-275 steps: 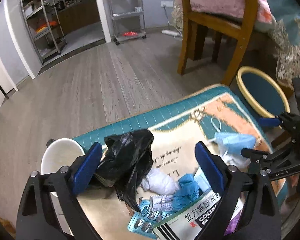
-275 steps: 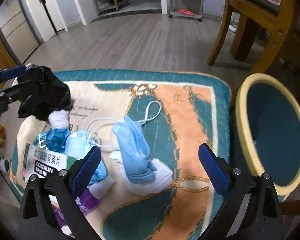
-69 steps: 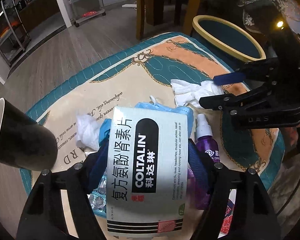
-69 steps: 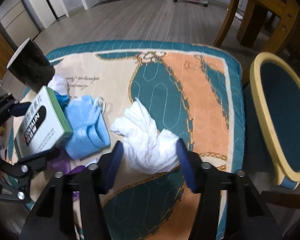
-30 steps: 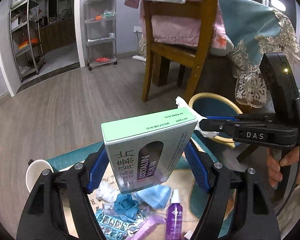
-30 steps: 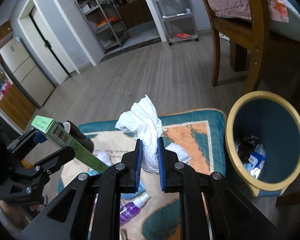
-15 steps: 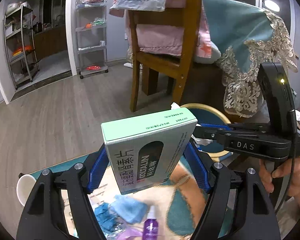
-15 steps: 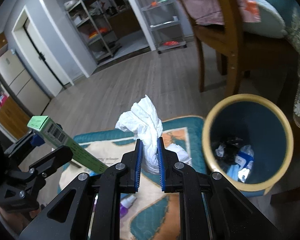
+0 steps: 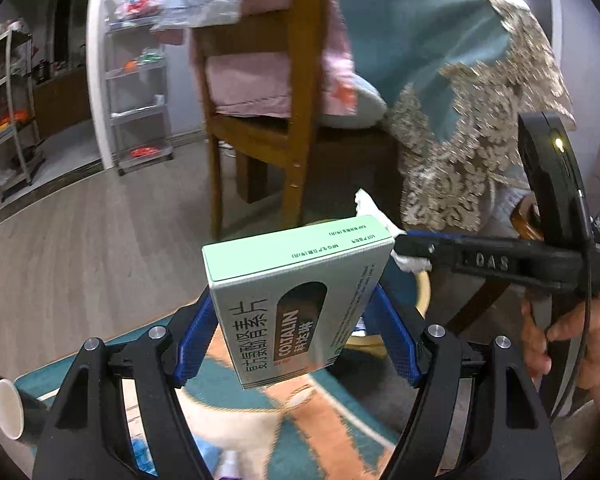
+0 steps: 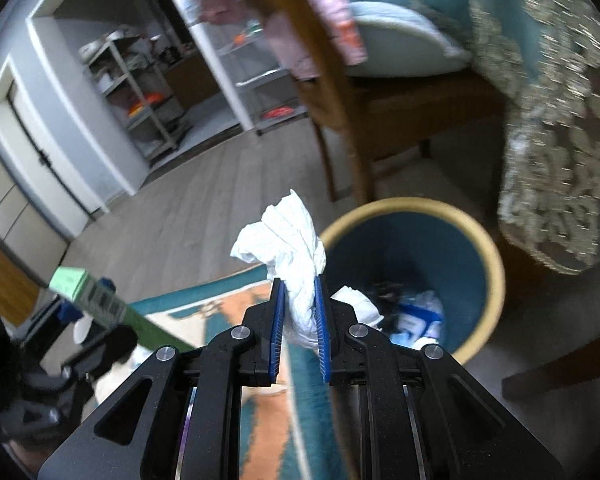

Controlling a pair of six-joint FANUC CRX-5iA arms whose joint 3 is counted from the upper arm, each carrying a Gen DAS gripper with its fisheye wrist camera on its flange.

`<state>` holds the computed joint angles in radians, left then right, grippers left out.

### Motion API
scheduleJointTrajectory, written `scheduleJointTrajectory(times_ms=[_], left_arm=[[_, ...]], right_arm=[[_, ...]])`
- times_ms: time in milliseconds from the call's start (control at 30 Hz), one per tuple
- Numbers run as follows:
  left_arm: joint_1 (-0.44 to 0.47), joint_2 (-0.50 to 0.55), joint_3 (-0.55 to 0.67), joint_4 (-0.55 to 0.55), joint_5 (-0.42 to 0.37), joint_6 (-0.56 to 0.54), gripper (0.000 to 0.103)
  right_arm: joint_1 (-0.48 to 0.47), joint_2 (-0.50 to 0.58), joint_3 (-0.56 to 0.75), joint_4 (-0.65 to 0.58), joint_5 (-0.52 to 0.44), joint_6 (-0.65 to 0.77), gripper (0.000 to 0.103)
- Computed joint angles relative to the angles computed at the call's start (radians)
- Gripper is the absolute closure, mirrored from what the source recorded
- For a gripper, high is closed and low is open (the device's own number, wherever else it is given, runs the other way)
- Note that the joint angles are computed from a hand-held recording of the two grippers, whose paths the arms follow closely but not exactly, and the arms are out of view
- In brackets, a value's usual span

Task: Collect trash
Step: 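Carry both over the wastebasket and open the left tool to drop the box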

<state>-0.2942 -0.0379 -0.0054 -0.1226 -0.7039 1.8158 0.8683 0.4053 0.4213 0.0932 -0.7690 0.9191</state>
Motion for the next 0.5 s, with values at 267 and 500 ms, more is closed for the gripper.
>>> scheduleJointTrajectory(times_ms=[267,500], left_arm=[[-0.030,0.117,0.055,0.062,0.036,-0.049,0.030],[-0.017,0.185,0.062,0.129,0.102,-0.045,0.030]], right_arm=[[-0.057,0.012,-0.026,0.007,-0.043,-0.063,0.087],[-0.092,0.062,0.006,-0.046,-0.087,-0.089,0.087]])
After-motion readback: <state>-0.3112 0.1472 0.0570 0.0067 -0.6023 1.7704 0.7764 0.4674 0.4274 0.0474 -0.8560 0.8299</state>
